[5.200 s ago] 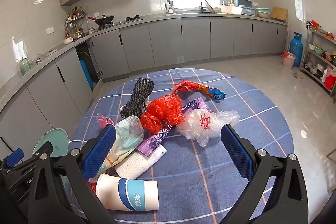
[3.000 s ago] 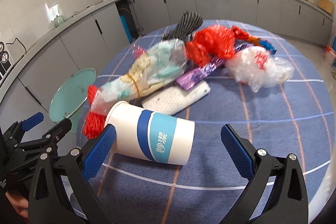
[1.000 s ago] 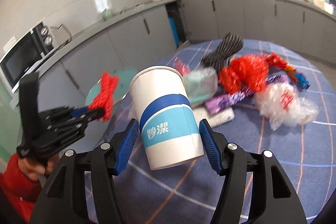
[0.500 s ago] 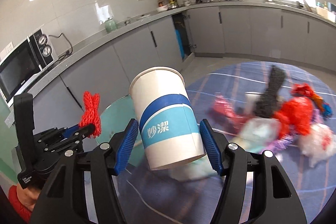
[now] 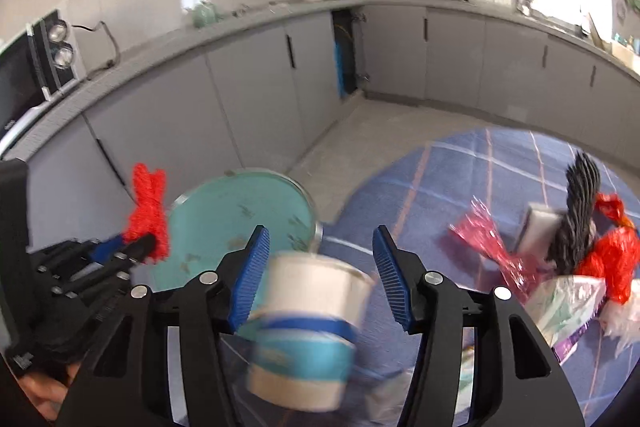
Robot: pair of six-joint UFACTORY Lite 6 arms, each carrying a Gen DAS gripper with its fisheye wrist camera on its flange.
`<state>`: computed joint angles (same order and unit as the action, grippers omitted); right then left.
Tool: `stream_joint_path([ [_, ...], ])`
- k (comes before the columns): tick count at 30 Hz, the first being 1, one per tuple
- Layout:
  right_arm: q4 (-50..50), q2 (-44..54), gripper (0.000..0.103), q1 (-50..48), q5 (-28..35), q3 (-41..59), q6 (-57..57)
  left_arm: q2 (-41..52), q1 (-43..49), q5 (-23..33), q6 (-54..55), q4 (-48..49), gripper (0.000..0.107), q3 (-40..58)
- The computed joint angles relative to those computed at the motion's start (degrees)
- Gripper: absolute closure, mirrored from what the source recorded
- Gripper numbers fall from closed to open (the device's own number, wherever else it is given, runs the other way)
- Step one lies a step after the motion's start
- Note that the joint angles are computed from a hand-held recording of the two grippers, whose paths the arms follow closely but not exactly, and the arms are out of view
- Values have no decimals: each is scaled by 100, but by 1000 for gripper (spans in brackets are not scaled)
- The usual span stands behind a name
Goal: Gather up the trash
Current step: 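Carry the red net and paper cup over the teal bin with both grippers, then open both grippers to drop the net and cup into the teal bin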
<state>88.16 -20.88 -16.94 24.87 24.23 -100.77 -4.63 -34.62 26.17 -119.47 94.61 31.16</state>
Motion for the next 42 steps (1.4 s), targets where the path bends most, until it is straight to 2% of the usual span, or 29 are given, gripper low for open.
stream_joint_path([
  [2,-174,334,48,-458,438,48,-11,76,-27,10,-396,388,85,-94],
  [3,-234,344,42,-717,714,-31,16,128,-10,-12,-497,504,85,-88],
  [4,-215,283,34,-787,750,-126,-34,191,-3,-58,-648,652,85,-87],
  [7,-233,213,30,-614,625,-308,-122,334,-39,-67,-892,825,85,-58],
  [11,-769,421,30,-498,753,-172,603,370,-26,-109,-1018,969,85,-65],
  [13,-894,599,37,-366,769,-115,729,360,-25,-124,-1082,1048,85,-101],
  [16,-806,543,42,-344,744,-176,648,386,-22,-143,-1140,1116,85,-117],
  [21,-1020,518,45,-687,1326,-11,867,393,65,-264,-1171,1252,85,-63],
  [25,-820,374,45,-120,1037,319,1107,435,91,-300,-1051,1213,85,49],
  [33,-103,1864,43,1159,340,1562,1101,704,597,-579,-1112,1483,85,273],
  [40,-295,3376,36,1405,679,2698,1650,1310,915,-735,-1305,1860,85,661],
  [42,-272,3535,28,1326,866,2831,1683,1421,983,-755,-1300,1892,85,734],
])
